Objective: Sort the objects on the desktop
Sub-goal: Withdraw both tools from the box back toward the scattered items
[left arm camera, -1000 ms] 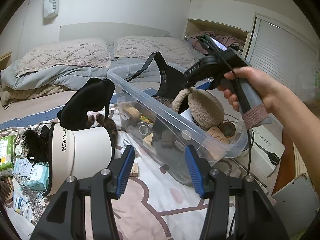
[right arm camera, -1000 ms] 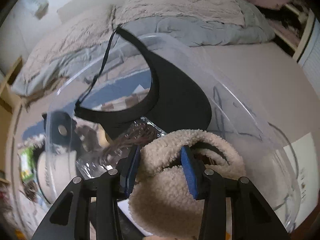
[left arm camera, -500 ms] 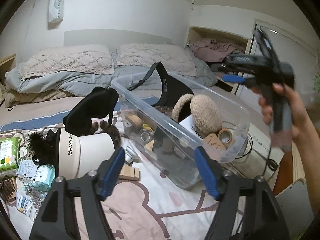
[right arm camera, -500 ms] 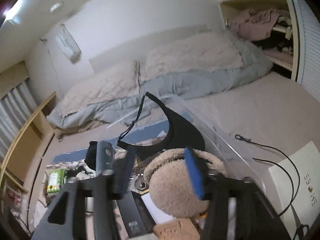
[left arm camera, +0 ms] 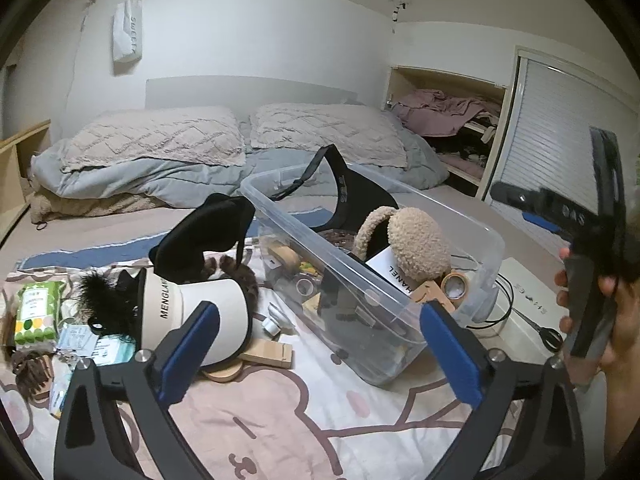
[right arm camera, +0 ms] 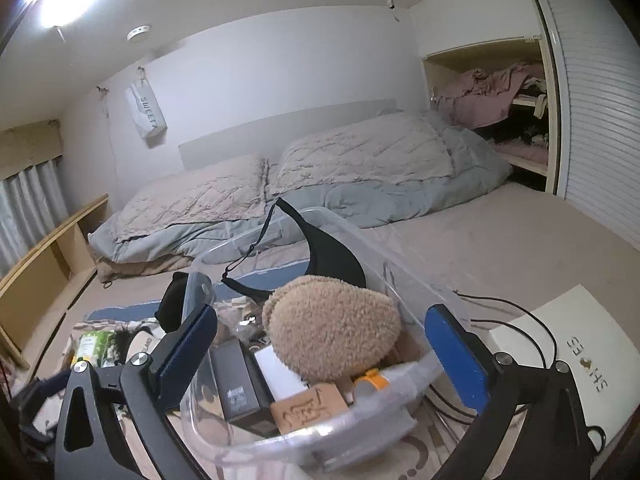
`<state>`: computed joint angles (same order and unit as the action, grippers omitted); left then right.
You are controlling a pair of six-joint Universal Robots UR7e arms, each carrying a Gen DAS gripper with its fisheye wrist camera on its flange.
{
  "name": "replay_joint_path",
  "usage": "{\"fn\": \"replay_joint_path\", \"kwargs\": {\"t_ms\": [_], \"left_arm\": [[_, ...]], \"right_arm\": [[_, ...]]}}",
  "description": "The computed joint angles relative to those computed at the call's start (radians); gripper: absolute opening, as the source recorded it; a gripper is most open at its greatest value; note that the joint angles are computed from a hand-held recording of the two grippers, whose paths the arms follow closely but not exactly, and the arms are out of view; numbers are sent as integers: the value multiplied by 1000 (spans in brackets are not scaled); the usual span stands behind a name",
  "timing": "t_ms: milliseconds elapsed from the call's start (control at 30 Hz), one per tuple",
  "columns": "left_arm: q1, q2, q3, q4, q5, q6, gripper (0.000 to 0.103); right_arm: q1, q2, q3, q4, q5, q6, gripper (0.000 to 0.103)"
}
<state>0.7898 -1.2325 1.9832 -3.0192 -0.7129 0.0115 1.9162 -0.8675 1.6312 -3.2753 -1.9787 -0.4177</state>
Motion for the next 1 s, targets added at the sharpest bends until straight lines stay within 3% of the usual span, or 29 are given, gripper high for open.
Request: {"fn": "replay_joint_path", "kwargs": {"t_ms": [200,467,633,733,1000], "left_arm": [[-18,-18,20,-7,38,-7,102],[-53,-68,83,-128,133,51,103],[-64,-128,135,-177,186,45,103],[-74,-165,170,-204,255,52,103],[-113,-252,268,-392,415,182,103]], "right_arm": [[-5,-11,86,-175,25,-53,103],[7,-25,157,-263,72,-83,103],[24,-34,197,-253,119,-70,103],[36,-29,218,-241,155,-69,103],[68,35,248,-268,208,-89,103]]}}
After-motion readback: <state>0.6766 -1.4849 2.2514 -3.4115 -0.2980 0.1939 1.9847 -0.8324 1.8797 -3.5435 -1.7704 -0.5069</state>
